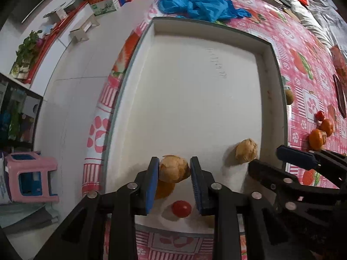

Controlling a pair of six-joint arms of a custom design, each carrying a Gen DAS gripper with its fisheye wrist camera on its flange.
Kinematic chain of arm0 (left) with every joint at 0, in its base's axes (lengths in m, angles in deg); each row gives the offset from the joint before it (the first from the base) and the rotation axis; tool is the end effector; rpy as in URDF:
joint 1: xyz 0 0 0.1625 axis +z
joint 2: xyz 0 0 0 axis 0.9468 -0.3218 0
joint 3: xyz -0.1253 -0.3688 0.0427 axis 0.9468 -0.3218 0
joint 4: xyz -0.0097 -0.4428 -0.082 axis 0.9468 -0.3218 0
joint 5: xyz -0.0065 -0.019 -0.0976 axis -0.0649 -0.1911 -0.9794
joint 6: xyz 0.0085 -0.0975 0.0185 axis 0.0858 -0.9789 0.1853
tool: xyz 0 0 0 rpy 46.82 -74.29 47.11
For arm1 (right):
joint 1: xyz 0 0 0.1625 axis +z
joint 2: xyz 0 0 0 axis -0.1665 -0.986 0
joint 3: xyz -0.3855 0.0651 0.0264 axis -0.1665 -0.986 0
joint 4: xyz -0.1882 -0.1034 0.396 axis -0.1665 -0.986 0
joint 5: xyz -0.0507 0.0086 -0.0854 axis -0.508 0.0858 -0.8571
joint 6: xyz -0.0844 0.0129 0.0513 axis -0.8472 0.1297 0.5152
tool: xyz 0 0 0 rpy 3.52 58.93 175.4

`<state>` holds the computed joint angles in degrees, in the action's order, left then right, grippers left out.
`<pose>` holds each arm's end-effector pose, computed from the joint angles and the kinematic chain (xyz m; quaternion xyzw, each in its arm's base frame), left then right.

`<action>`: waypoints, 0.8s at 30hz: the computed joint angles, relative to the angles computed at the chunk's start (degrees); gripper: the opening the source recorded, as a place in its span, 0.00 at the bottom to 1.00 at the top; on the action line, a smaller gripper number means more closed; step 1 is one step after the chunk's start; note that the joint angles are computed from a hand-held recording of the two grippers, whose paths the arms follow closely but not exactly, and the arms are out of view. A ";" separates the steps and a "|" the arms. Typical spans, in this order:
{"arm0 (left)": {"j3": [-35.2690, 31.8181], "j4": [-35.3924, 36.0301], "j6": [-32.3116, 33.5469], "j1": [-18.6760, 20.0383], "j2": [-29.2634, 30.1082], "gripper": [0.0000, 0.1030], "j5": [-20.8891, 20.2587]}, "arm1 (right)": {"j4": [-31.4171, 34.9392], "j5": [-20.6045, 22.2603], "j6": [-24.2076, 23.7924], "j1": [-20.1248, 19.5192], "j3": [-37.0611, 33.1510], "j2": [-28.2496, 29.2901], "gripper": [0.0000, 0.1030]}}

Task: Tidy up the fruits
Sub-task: 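Open both tools to drop the husked fruits into the tray, then move both open tools back to the fruit cluster on the cloth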

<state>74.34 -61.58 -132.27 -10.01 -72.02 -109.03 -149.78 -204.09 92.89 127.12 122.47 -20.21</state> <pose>-0.0933 -0.5996 0.3511 -0.0939 0.8998 -0.1326 0.4050 0.4457 -0.6571 -0.0346 0.2071 -0.9496 -0.0328 0.2330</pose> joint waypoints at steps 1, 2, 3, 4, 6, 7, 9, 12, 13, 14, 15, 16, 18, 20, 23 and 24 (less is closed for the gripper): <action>-0.35 1.79 -1.82 -0.11 0.04 0.59 1.08 | -0.17 -0.38 -0.14 0.15 -0.09 0.07 0.55; -0.38 3.34 -3.81 -0.35 -0.21 0.70 2.64 | -0.63 -0.48 -0.38 0.23 0.01 -0.09 0.58; -0.17 3.39 -4.44 -0.54 -0.61 0.71 3.60 | -0.91 -0.07 -0.50 0.17 0.14 -0.29 0.65; 0.06 3.03 -4.44 -0.62 -1.08 0.71 3.98 | -1.22 0.72 -0.63 0.09 0.45 -0.65 0.69; -0.46 3.70 -4.75 -0.49 -1.17 0.71 3.66 | -1.54 0.30 -0.82 0.34 0.37 -0.81 0.80; -0.59 3.90 -4.86 -0.52 -1.19 0.71 3.61 | -1.67 -0.33 -0.98 0.51 0.37 -0.86 0.80; -1.04 5.23 -5.45 -0.85 -0.88 0.71 4.04 | -1.79 0.58 -0.99 0.48 0.61 -1.35 0.80; -1.56 6.32 -5.89 -1.33 -0.23 0.71 4.32 | -1.16 -0.20 -0.33 0.77 0.96 -2.05 0.82; -1.66 6.49 -6.11 -1.46 -0.13 0.71 4.11 | -1.01 -0.79 -0.38 0.81 1.04 -2.33 0.83; -1.91 6.81 -6.45 -1.63 0.06 0.71 3.89 | -1.08 -1.92 -0.28 0.97 1.36 -2.67 0.88; -2.07 6.64 -6.36 -1.70 0.31 0.71 3.72 | -1.32 -3.34 -0.25 1.07 1.94 -3.17 0.92; -2.06 6.30 -6.13 -1.93 0.46 0.71 3.47 | -1.63 -4.25 -0.32 1.08 2.54 -3.71 0.93; -2.15 6.21 -5.82 -2.42 0.86 0.71 3.18 | -1.75 -6.53 0.26 1.09 3.85 -4.87 1.00; -1.95 5.84 -5.07 -3.01 1.20 0.71 2.93 | -1.76 -6.98 1.05 0.74 5.11 -6.12 1.00; -2.05 5.74 -4.36 -3.61 2.18 0.71 2.54 | -1.72 -7.55 2.36 0.26 6.70 -7.67 1.00; -2.09 5.64 -4.28 -3.77 2.42 0.71 2.31 | -1.85 -7.80 2.58 0.05 7.42 -8.33 1.00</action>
